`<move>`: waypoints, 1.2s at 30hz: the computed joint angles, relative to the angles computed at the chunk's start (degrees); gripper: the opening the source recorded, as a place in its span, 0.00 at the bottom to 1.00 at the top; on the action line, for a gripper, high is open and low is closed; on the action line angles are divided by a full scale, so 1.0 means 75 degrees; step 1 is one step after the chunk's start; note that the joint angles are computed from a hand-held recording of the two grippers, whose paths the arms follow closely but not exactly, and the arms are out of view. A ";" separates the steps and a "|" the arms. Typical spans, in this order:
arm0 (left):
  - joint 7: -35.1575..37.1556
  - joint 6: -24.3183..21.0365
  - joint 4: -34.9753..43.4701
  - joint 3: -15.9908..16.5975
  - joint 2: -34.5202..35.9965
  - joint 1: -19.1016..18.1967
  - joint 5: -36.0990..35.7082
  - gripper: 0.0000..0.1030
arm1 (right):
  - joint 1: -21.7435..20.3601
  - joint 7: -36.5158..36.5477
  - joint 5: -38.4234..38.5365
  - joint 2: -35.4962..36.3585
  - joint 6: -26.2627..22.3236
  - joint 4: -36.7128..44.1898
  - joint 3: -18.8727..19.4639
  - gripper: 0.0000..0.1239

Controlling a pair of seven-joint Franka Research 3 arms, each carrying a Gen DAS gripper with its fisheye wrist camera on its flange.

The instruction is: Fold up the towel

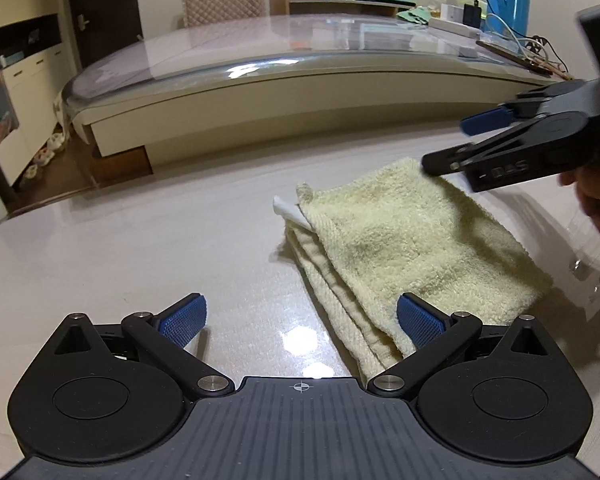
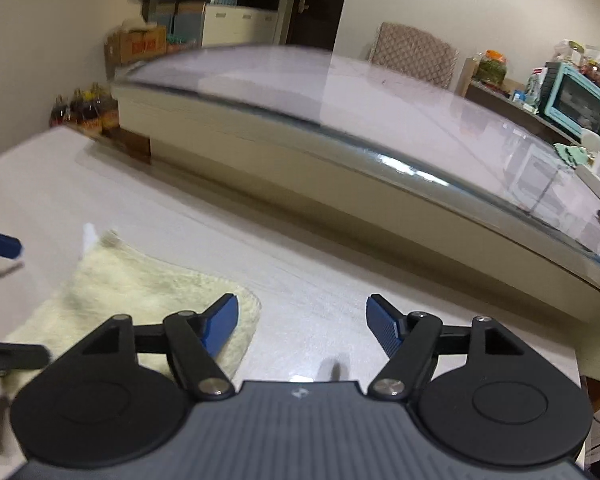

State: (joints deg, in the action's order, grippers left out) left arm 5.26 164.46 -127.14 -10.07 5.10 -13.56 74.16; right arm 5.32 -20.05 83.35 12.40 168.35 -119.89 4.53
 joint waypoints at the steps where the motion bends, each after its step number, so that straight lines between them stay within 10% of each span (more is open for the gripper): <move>1: -0.0029 0.0046 -0.0002 0.0011 0.0006 0.0012 0.0010 1.00 | 0.0032 0.0170 -0.0213 0.0078 0.0029 0.0025 -0.0022 0.62; 14: -0.0690 0.0435 0.0262 0.0152 0.0017 0.0309 0.0260 1.00 | -0.0203 0.0075 0.0387 -0.1557 -0.1361 -0.1376 -0.0503 0.65; 23: 0.0845 0.0256 0.0885 0.0355 0.0811 0.0219 -0.1404 1.00 | -0.0073 0.0440 0.0147 -0.2325 -0.1770 -0.2233 -0.0953 0.65; 29: -0.0213 0.0506 0.0127 0.0519 -0.0079 0.0169 -0.0863 1.00 | -0.0220 0.1358 -0.0514 -0.2803 -0.2471 -0.2665 -0.1247 0.70; 36: -0.0677 -0.0131 -0.1390 -0.0364 -0.1622 0.0330 -0.1196 1.00 | -0.0213 0.1893 -0.0876 -0.3678 -0.2457 -0.3606 -0.1417 0.76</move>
State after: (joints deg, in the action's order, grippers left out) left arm 0.18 163.48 -137.57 -12.80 -7.06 -11.08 65.20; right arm 3.72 -5.85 76.78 -15.19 149.92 -146.94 -6.10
